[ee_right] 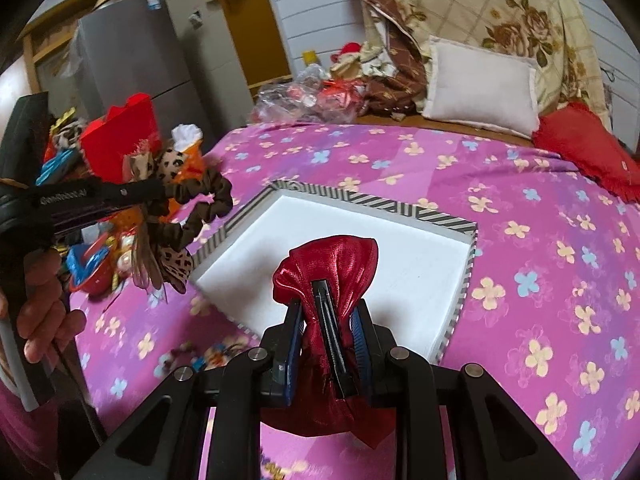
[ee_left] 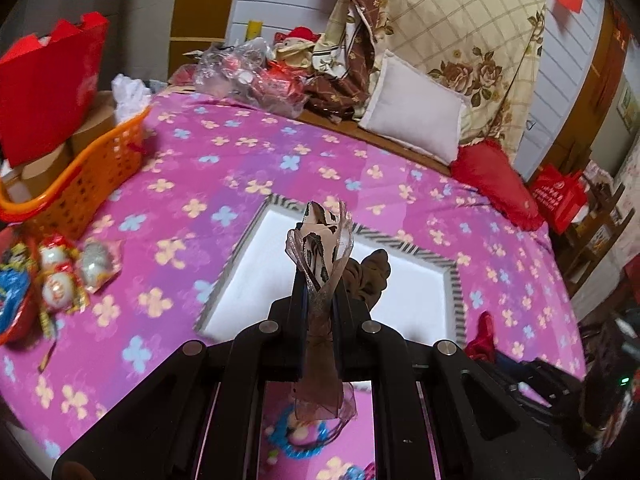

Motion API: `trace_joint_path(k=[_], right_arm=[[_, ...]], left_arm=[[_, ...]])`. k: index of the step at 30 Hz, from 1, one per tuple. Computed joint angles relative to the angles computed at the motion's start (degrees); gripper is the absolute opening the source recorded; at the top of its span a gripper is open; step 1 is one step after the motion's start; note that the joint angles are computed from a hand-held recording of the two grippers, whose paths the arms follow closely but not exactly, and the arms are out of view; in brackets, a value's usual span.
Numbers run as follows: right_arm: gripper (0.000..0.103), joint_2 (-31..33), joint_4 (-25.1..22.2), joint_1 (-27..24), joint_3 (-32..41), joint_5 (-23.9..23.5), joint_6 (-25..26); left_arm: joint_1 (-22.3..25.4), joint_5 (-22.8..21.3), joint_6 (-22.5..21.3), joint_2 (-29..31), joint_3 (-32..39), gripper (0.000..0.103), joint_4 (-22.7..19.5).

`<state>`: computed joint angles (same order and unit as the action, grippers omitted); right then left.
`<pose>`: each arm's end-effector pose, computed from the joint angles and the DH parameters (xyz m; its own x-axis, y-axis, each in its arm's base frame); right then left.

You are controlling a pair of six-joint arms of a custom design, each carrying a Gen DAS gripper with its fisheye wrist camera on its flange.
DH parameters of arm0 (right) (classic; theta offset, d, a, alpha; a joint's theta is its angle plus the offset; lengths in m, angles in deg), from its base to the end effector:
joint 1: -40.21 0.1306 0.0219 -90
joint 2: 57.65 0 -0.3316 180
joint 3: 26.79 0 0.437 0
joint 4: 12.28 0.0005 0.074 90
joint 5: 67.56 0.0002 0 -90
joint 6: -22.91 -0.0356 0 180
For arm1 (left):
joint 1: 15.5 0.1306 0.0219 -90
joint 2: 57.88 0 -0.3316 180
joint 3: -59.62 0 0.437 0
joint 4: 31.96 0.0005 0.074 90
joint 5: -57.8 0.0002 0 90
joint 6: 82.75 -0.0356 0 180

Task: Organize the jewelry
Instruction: 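Carry the red bow and tan ribbon bow over the white box with both tools, then lower both items into the box and open both tools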

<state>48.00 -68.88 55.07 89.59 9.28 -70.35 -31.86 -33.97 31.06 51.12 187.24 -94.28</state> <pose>0.5937 0.1654 0.4531 -0.7155 -0.1326 -0.6859 -0.3628 0.9095 0.2027 0.5980 -0.1749 0.5078 -0.7115 -0.2117 -0.6700 -0.0296 0.9617 -0.2723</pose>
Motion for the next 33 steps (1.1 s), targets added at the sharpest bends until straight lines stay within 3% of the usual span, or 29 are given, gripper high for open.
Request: trace_joint_path(k=[6,19,28,33], right_arm=[[0.023,4.8,-1.4,-0.3,4.1,0.4,-0.9],[0.023,9.1,-3.3,-0.3,6.5,3.6,-0.5],[0.023,11.7,-4.3,0.5,7.9,6.1,0.5],[0.023,12.6,-4.4,1.0,7.8,10.9,1.5]], left_arm=[[1.0,0.8,1.4,6.2,5.7,0.009,-2.7],[2.3,3.8,3.2,8.6,2.5,0.009,-1.8],[2.3,1.7,2.6,11.6,4.6,0.009,-3.1],[2.4,0.7,2.8,12.9,5.6,0.009,-4.1]])
